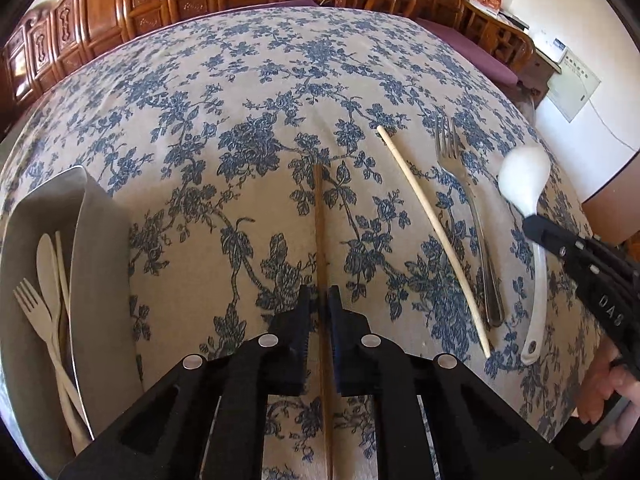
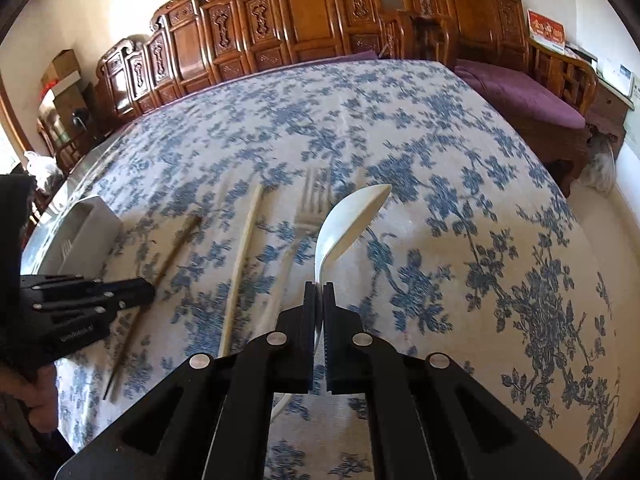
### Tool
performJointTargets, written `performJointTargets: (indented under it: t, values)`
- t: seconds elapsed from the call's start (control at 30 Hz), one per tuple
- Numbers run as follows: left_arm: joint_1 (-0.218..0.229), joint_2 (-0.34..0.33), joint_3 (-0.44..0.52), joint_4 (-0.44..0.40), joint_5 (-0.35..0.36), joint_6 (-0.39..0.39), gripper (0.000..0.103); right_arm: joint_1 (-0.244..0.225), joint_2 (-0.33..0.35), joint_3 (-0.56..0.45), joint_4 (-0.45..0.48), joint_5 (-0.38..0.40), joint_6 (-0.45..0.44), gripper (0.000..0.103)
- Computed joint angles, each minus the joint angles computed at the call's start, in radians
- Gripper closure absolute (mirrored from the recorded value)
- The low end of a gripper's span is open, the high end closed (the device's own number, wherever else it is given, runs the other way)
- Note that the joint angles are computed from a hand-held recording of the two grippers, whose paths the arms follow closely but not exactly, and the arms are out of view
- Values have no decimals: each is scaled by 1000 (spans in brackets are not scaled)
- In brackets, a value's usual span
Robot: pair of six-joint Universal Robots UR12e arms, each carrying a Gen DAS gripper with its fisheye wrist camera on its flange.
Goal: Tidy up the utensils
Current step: 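Grasp a wooden chopstick with the left gripper while the right lifts the white spoon, then carry the wooden chopstick into the tray and open the left gripper while the right carries the spoon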
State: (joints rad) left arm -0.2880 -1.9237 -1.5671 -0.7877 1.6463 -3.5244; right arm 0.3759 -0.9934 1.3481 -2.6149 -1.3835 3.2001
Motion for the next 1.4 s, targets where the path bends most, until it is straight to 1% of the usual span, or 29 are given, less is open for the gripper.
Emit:
performJointTargets:
  t: [0.33,0.4,0.5,0.6,0.9,1.07,1.3,1.4]
  values:
    - [-6,22,-32,14,-1,22,93,12,2,-11,-7,20,-28,98]
    - [-4,23,-33,16,-6,27,99,12,2,-11,-8,23,-31,98]
    - [1,28,-40,21,-23,29,99,12,1,-10,-12,28,-31,98]
    - [1,39,-53,36,-22,34,99,14,1,-11,-12,31,-31,98]
    - [2,99,-107,81,-5,46,99,23,1,-15,-11,56,-47,98]
    - [7,133,-132,108,5,48,99,35,-1,-19,-11,74,-70,99]
    - [21,177,-157,138,14,53,99,55,-5,-25,-18,121,-99,98]
    - [32,194,-167,152,12,69,99,65,-3,-32,-13,148,-119,98]
